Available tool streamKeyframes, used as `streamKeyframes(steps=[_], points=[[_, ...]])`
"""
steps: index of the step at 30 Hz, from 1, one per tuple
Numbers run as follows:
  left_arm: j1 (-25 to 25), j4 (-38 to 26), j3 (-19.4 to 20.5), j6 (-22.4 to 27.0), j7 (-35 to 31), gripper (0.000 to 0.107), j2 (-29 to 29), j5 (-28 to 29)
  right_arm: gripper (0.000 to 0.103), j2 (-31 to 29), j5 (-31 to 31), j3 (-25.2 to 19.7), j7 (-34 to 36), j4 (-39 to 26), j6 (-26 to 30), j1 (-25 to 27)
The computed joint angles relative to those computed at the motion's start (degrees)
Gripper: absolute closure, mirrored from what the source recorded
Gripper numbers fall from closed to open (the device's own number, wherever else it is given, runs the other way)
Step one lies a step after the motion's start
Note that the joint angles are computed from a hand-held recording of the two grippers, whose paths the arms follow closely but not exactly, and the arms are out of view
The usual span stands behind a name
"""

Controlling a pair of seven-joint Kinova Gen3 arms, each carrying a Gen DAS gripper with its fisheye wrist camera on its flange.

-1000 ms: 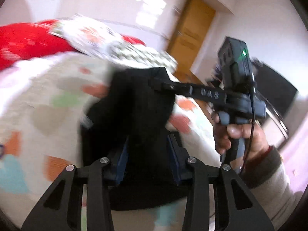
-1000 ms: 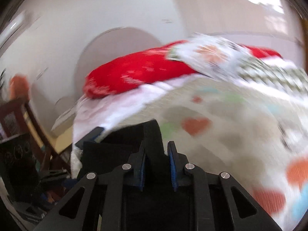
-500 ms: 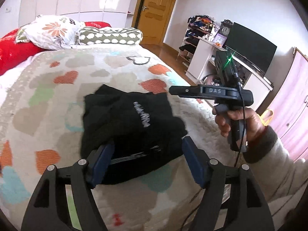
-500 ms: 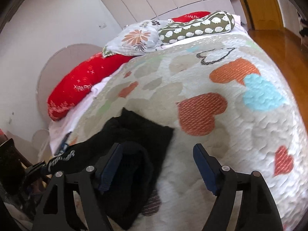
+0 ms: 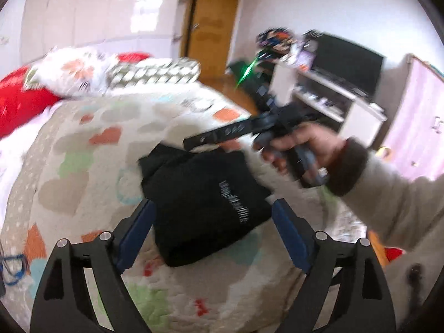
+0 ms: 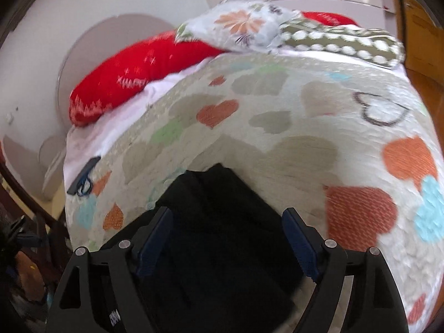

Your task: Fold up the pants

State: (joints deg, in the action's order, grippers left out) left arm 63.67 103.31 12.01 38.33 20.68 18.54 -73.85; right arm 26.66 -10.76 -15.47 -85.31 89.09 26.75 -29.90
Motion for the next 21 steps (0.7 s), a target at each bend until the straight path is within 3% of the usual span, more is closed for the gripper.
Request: streamKeyframes(steps=[4,5,6,9,12,16,19,21], points=[[-6.82,-0.04,2.62,-8.10,3.62,0.021,3.71,0.64,0.024,3.90,3.02,1.27,0.48,-5.41,4.49,-3.47],[-6.36,-0.03,1.61,-9.30,4.18,0.021,4.12,0.09,0.044,4.73,4.65,2.52,-0.59,-6.22,4.84,-5.13],[-4.83,-0.25,0.08,-9.56,5.46,0.021,4.70,-1.29,0.075,5.27,5.35,2.83,-1.06,-6.66,4.95,-5.74],[0.38,-1.03,-5.00,-9.63,6.81,0.021,5.04,-2.64,0.098,6.24,7.44,3.76,-0.22,-7.93,5.35,-8.19],[1.07,0.32,-7.69,-15.19,12.18,0.021,3.74,-8.49,0.101,4.65,9.87,4.29,-0.54,-7.93,3.36,-9.72],[-1.76,-1.56,-4.86,-15.23,11.30,0.020,6.05,-9.37,0.101,6.04,10.04,3.63,0.24,-11.19,4.08,-9.62],[-1.90,-1.79,-7.42,-20.71,16.11,0.020,7.31,-12.68,0.103,7.92,14.27,8.00,-3.33,-13.97,5.61,-14.01],[-2.97,-2.83,-6.87,-22.40,17.16,0.020,8.55,-14.38,0.103,8.49,15.08,8.73,-5.02,-14.59,5.15,-14.43]])
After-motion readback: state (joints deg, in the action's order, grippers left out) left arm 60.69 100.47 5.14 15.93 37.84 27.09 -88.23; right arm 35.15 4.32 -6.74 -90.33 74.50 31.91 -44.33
